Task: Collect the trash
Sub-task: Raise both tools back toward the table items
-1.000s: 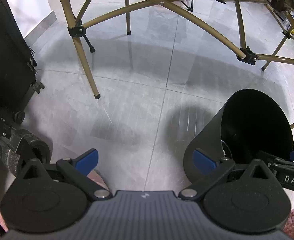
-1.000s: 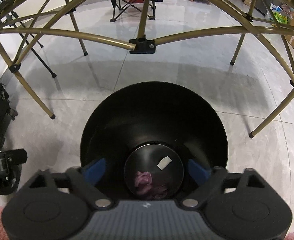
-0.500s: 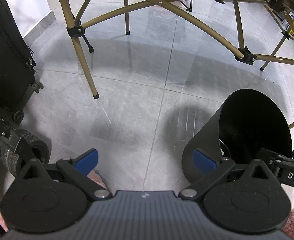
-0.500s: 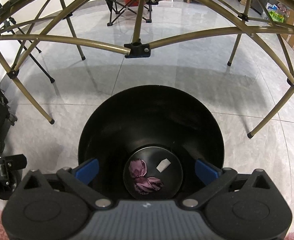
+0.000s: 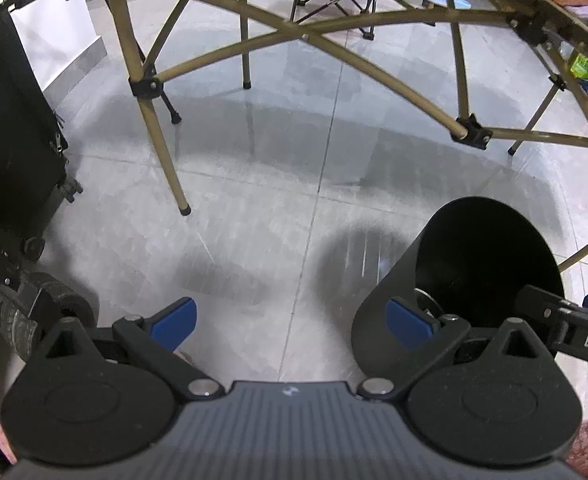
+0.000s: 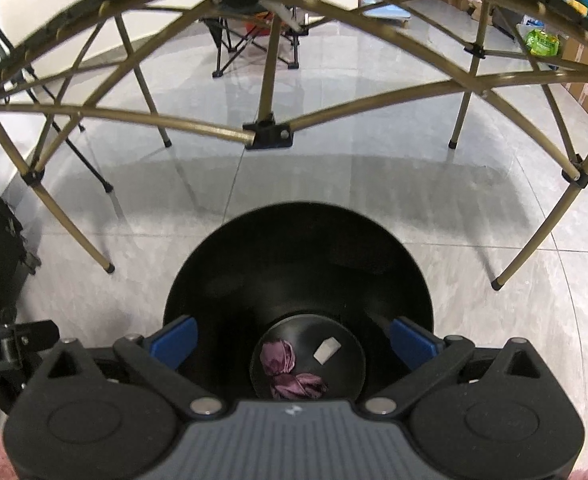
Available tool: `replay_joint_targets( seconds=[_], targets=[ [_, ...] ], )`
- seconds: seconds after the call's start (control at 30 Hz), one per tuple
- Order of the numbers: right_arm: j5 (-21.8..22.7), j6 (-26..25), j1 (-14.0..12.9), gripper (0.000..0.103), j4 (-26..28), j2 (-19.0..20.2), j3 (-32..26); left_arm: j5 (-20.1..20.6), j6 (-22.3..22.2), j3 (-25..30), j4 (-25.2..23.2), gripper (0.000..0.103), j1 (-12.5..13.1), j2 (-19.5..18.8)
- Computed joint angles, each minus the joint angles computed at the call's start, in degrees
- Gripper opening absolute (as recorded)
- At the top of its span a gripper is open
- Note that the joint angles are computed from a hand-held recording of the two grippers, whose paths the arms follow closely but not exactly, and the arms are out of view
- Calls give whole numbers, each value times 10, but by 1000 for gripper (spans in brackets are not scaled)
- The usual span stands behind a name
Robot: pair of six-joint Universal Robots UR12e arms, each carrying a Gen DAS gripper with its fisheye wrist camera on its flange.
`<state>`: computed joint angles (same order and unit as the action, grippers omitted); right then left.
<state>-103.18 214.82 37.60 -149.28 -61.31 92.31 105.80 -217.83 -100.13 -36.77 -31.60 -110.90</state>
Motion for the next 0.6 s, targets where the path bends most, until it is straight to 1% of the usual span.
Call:
replay_joint_targets(
  seconds=[0.1,0.27,0.37,0.6],
  targets=[
    [-7,-1,0,103,-26,-4,7,1,1,2,10,103,-1,2],
    [-44,-19,2,103,-79,-12,17,14,1,8,28,103,-5,2],
    [-71,-37,4,103,-115,-14,21,20,-1,14,43,103,-8,3],
    [-135,-94,8,103,-210,-15,31,53,-9,33,62,103,-15,1]
  ],
)
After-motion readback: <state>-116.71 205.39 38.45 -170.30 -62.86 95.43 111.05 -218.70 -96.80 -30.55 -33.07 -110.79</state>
